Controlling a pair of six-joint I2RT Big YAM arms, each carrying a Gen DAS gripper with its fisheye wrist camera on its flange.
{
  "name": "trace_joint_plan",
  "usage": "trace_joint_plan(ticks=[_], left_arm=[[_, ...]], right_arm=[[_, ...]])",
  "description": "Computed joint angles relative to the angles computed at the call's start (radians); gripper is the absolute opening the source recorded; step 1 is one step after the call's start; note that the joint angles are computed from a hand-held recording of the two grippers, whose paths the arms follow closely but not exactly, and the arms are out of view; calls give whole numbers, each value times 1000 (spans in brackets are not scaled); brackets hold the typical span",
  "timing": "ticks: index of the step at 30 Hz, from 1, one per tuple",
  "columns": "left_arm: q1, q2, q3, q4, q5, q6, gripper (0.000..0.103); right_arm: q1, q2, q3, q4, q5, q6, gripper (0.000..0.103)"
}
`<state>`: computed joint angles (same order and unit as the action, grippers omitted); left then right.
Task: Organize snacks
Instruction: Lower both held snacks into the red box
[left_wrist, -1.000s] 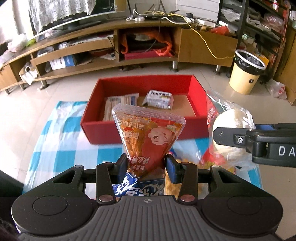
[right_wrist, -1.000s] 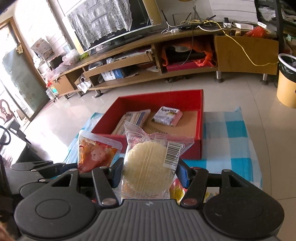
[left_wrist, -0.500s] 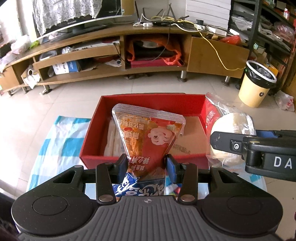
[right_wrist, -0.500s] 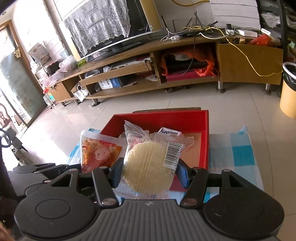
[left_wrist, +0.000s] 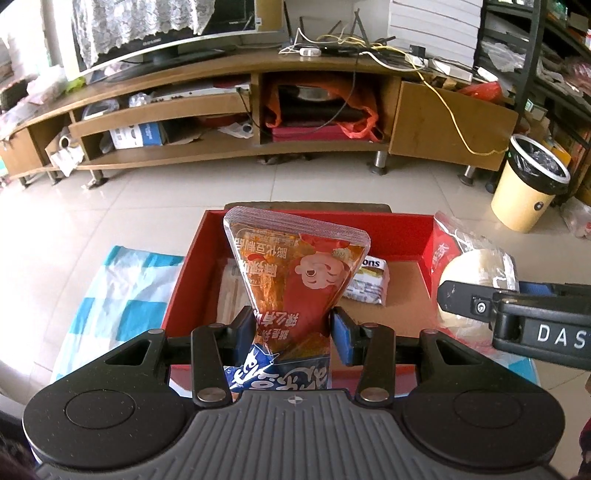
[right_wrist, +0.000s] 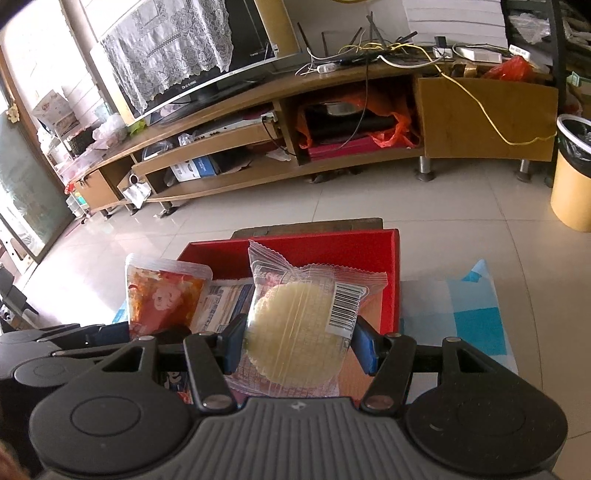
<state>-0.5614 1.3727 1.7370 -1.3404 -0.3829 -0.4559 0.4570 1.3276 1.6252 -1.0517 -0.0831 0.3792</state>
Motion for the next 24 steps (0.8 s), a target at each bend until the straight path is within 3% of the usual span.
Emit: trace_joint_plan(ticks=[15, 19, 24], left_arm=[[42, 52, 15, 45, 33, 10, 52], [54, 63, 10, 53, 44, 16, 47], [58, 70, 9, 60, 44, 35, 54]], right_arm=[[-7, 85, 28, 16, -2, -18, 55], [-5, 106, 31, 21, -3, -31, 55], [-12, 129, 33, 21, -12, -27, 56]])
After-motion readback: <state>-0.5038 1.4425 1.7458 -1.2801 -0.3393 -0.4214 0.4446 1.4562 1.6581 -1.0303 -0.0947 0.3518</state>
